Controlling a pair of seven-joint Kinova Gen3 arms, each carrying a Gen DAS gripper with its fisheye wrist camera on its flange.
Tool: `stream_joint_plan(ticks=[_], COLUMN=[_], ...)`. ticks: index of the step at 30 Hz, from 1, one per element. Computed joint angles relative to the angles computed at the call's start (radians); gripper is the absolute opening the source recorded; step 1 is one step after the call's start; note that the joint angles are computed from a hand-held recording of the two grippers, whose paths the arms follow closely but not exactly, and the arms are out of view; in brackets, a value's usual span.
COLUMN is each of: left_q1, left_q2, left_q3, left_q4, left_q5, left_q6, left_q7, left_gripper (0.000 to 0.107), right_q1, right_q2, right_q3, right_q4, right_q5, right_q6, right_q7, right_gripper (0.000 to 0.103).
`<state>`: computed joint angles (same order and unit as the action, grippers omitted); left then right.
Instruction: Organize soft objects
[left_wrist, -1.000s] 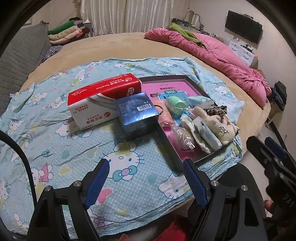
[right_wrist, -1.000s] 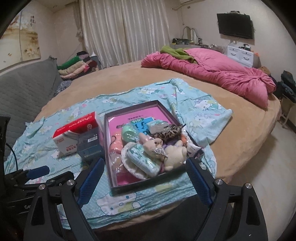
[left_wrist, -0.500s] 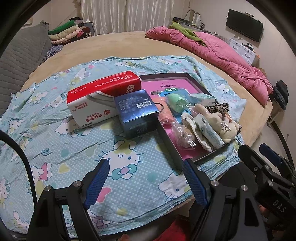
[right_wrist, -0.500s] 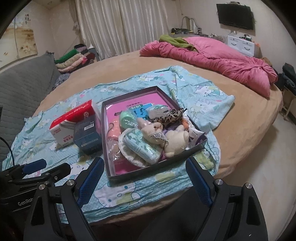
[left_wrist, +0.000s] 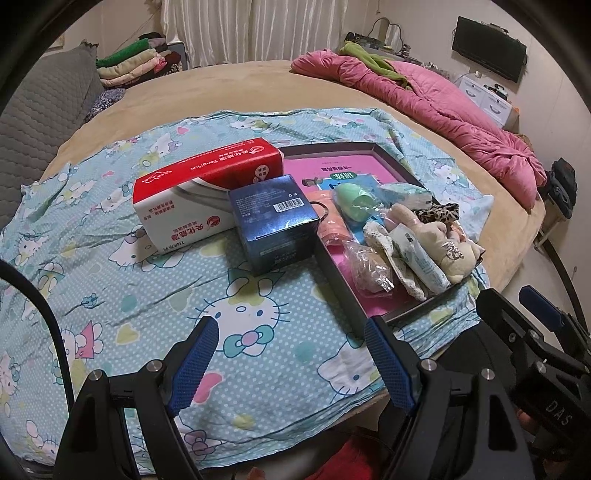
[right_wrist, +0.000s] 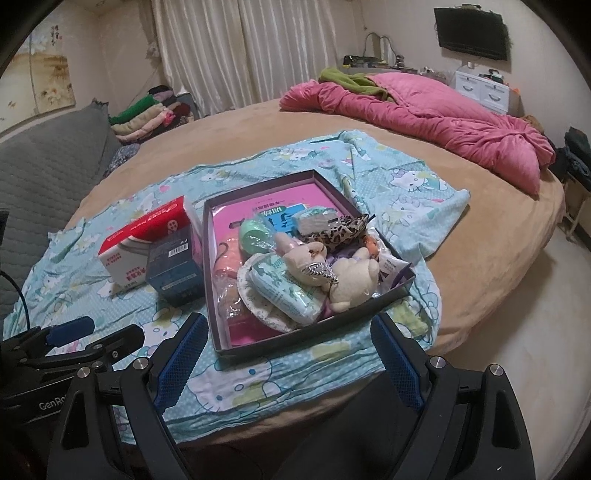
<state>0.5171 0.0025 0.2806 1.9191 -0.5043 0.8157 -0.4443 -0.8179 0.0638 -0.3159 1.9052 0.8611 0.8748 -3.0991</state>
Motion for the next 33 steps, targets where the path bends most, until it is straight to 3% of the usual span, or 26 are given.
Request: stream_joint_plan(ticks=[33], left_q1=[-0.012], left_q2=[0.014], left_q3=[-0.021], left_q4=[0.018], left_q5=[0.025], left_q6=[-0.015], left_q7=[-0.010], left_gripper=[0.081], right_q1=[0.004], right_q2=[0.004], right_q3=[0.009], right_q4=[-0.003], right_q5=[-0.013], right_q6=[-0.014], right_q7=[0.010], right_gripper=[0.090])
